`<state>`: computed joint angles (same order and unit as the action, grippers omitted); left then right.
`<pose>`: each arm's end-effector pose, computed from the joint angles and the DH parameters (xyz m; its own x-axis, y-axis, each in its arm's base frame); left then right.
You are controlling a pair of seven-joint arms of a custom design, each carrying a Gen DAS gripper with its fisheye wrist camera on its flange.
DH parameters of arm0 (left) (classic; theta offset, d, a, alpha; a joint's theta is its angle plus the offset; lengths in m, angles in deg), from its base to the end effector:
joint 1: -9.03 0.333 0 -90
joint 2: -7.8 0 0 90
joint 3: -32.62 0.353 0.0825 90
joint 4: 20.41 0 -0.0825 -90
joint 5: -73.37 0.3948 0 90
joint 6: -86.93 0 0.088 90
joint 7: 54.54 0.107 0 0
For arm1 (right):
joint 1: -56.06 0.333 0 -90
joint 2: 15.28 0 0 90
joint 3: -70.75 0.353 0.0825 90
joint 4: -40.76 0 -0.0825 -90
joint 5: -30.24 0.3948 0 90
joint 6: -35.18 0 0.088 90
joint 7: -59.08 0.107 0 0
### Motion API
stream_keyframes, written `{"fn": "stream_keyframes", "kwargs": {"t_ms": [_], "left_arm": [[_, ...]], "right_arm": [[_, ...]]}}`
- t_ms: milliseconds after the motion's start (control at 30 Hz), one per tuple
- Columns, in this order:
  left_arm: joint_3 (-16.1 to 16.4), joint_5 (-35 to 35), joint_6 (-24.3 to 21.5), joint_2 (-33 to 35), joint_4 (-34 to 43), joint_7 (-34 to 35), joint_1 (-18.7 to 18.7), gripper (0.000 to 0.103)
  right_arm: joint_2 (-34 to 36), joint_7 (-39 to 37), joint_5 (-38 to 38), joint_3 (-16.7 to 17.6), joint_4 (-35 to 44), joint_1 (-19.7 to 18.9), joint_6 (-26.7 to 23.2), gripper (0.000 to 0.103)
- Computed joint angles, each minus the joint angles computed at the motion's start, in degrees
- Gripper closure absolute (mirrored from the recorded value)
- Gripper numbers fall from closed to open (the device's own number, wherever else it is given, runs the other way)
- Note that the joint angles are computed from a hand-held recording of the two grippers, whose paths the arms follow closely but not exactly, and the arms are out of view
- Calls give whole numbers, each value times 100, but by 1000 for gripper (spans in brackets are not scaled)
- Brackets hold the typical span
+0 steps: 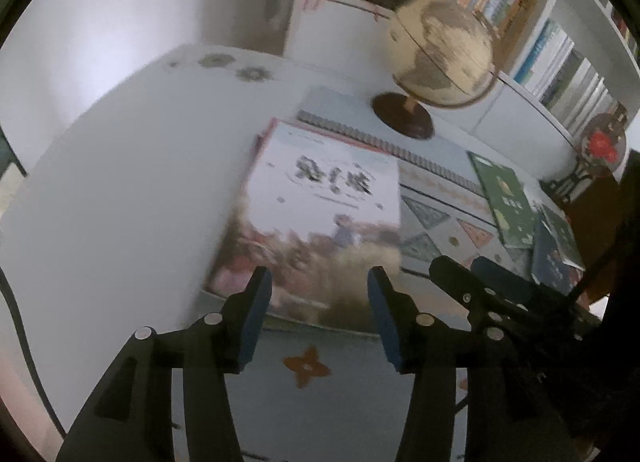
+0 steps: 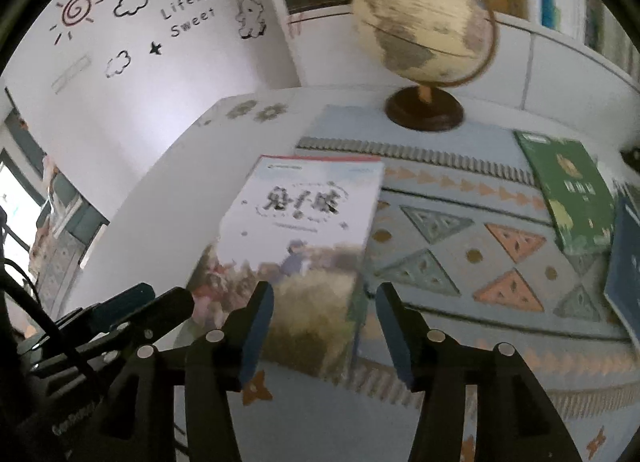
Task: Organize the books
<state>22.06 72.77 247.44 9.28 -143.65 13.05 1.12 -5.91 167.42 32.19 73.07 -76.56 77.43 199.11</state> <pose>0.5666 -0.1879 0.4916 0.0072 -0.9719 0.2354 -0.8333 -0.1359 -0.5358 0.5869 0.2541 0.4662 0.1290 -0.9664 -0.2224 -0.8261 0.0194 -0.5632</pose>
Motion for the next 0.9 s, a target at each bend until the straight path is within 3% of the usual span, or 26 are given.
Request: {"fn": "stream_keyframes", "kwargs": {"t_ms": [100, 233, 333, 433, 633, 900], "left_arm": [[-135, -481, -127, 159, 132, 299, -82, 50], [-425, -1370, -60, 372, 289, 1192, -181, 44], [-586, -1319, -57, 570, 496, 1569, -342, 37], [-769, -1391, -230, 834, 815, 1899, -435, 32], [-1161, -1487, -760, 1611, 1736, 2303, -687, 32], [-1174, -619, -1299, 2581, 3039, 2167, -1297, 32]], "right_arm": [[-269, 25, 256, -23, -414, -152, 16, 51], [-750, -260, 997, 22, -1159, -475, 225, 39], [-1223, -37, 857, -38, -1813, -691, 451, 29], [-1675, 129, 816, -37, -2350, -981, 564, 27], [-2288, 589, 539, 106, -3097, -1844, 890, 26], [-2468, 496, 673, -73, -3370, -2551, 1184, 26]]}}
